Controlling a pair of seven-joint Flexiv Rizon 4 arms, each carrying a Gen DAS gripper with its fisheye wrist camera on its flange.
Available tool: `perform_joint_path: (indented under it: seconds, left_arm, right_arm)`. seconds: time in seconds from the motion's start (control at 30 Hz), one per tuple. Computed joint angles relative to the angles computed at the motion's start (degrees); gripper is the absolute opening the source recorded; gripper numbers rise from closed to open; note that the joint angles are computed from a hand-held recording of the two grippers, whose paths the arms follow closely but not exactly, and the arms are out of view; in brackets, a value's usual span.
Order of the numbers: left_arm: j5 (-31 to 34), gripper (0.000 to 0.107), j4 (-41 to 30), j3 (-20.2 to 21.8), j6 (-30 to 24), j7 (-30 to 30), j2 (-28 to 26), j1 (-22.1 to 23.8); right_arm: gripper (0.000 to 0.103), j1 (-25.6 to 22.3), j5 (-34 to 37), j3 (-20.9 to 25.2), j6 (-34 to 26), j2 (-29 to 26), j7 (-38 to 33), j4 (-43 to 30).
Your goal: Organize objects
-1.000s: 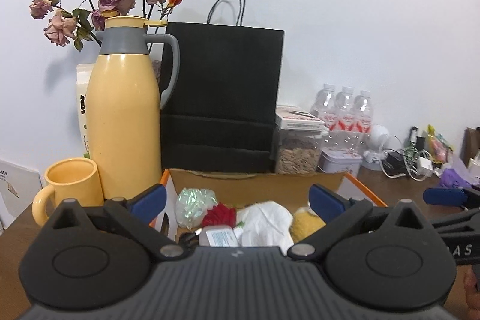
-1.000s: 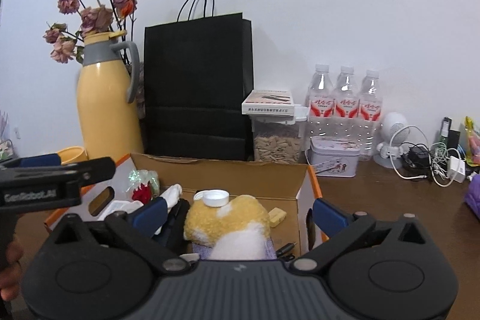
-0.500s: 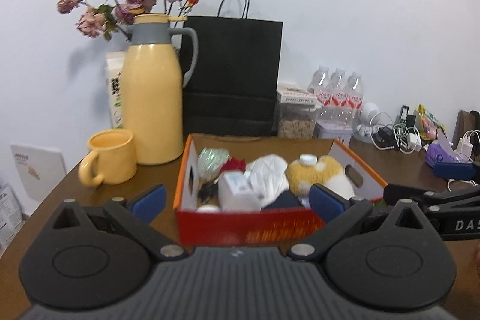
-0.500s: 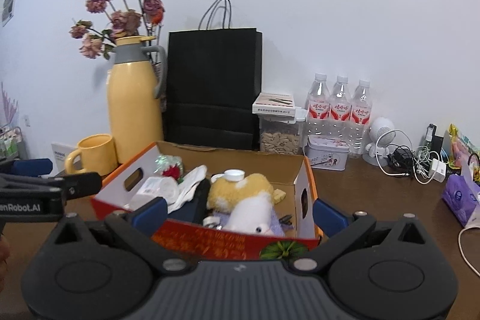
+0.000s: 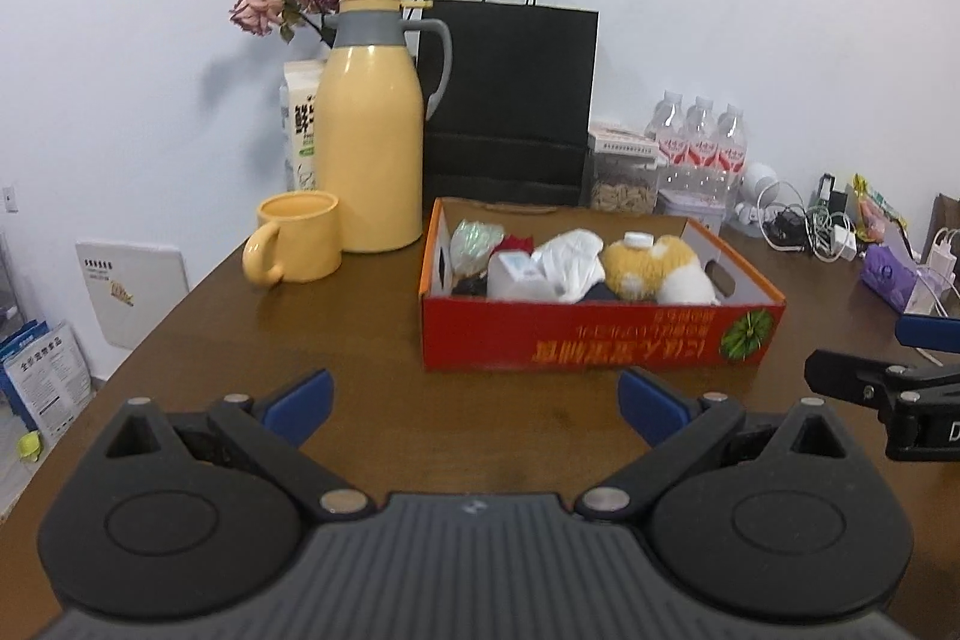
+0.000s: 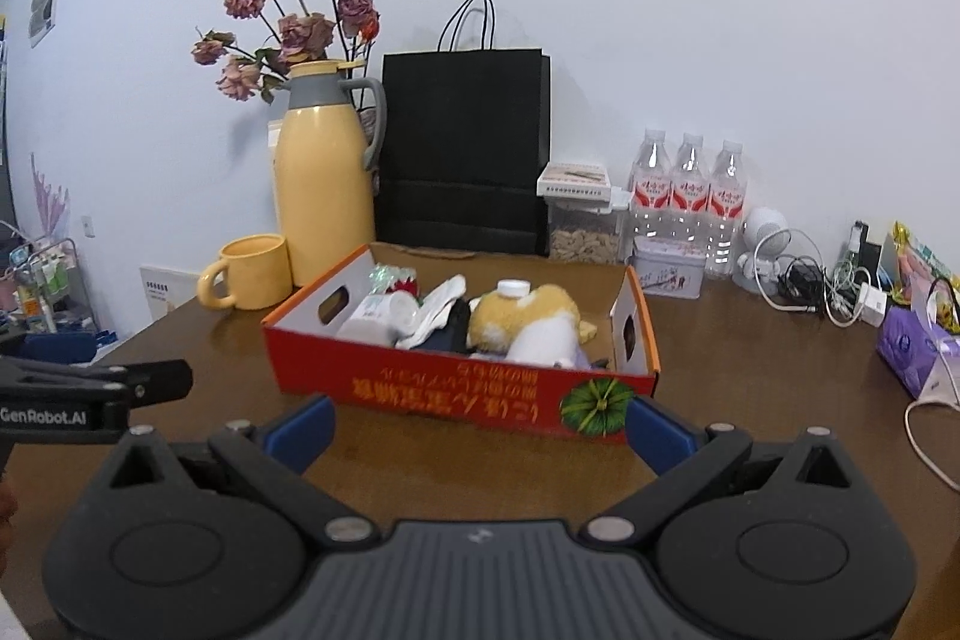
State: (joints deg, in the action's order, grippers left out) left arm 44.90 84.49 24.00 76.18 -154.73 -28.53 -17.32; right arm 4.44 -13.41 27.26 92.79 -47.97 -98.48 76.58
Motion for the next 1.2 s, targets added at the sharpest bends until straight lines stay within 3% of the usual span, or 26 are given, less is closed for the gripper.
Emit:
perform_joint_path:
  seconds: [0.4,1.2]
  left_arm:
    - [2.79,0.103,2.51,-1.81,-2.29,-1.60,2.23,-0.42]
    - [4.61,0.103,2.59,-4.10,-3.51,-2.79,3.06,0.76]
  right_arm:
    - [0.103,-0.88,0.83,-0.15,0.00,1.95,0.25,4.61]
    - [0.103,-0.95,0.37,-0.39,0.24,2.19,0.87,5.15]
